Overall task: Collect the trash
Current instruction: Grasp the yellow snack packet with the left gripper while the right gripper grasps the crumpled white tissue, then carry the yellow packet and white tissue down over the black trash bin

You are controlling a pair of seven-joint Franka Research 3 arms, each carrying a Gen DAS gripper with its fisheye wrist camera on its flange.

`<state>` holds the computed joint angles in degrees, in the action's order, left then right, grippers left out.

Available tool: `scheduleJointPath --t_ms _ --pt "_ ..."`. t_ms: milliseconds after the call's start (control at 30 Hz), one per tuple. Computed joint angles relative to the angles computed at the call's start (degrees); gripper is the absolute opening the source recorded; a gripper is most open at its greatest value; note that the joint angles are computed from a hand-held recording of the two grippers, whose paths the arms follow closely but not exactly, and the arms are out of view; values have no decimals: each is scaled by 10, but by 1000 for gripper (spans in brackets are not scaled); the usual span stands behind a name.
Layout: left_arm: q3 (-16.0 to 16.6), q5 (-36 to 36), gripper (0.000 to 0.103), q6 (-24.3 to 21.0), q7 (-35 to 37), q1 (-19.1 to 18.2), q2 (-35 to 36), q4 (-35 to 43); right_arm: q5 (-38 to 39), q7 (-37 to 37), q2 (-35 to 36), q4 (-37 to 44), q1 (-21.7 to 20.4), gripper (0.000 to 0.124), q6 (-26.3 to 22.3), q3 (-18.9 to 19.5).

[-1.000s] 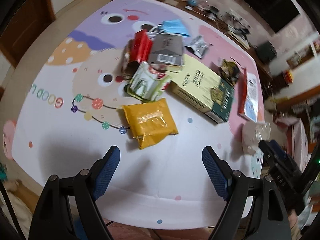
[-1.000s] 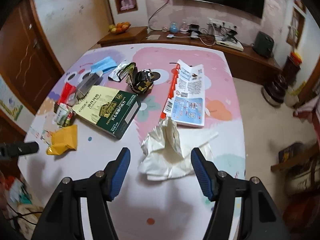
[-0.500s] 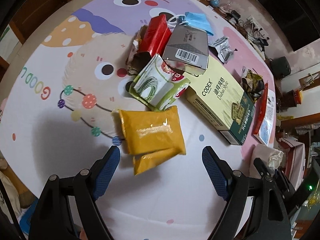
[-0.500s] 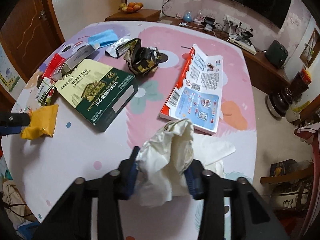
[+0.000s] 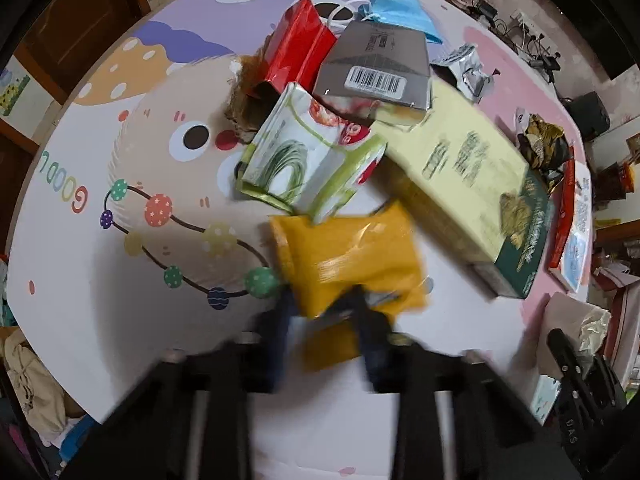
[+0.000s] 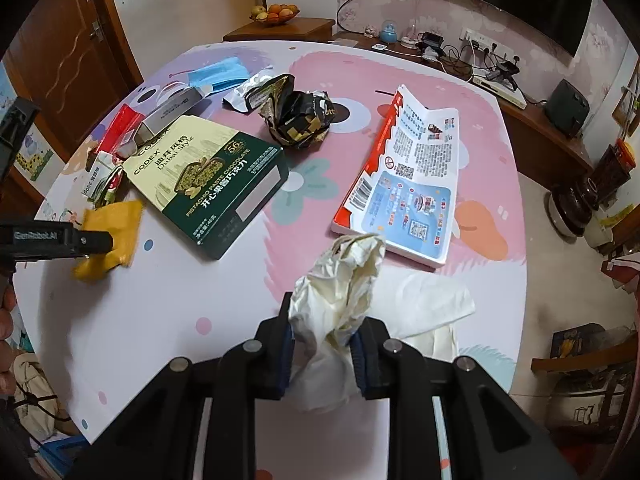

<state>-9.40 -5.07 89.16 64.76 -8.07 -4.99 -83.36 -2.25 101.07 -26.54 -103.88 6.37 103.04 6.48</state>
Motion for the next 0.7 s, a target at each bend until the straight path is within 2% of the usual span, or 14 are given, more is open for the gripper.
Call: scheduleJointPath --t_ms 400,700 --pt "20 -50 5 15 62 6 -59 -51 29 44 -23 -7 2 20 -13 5" --pt "56 -89 5 -16 156 12 -121 -65 54 109 -34 12 15 20 -17 24"
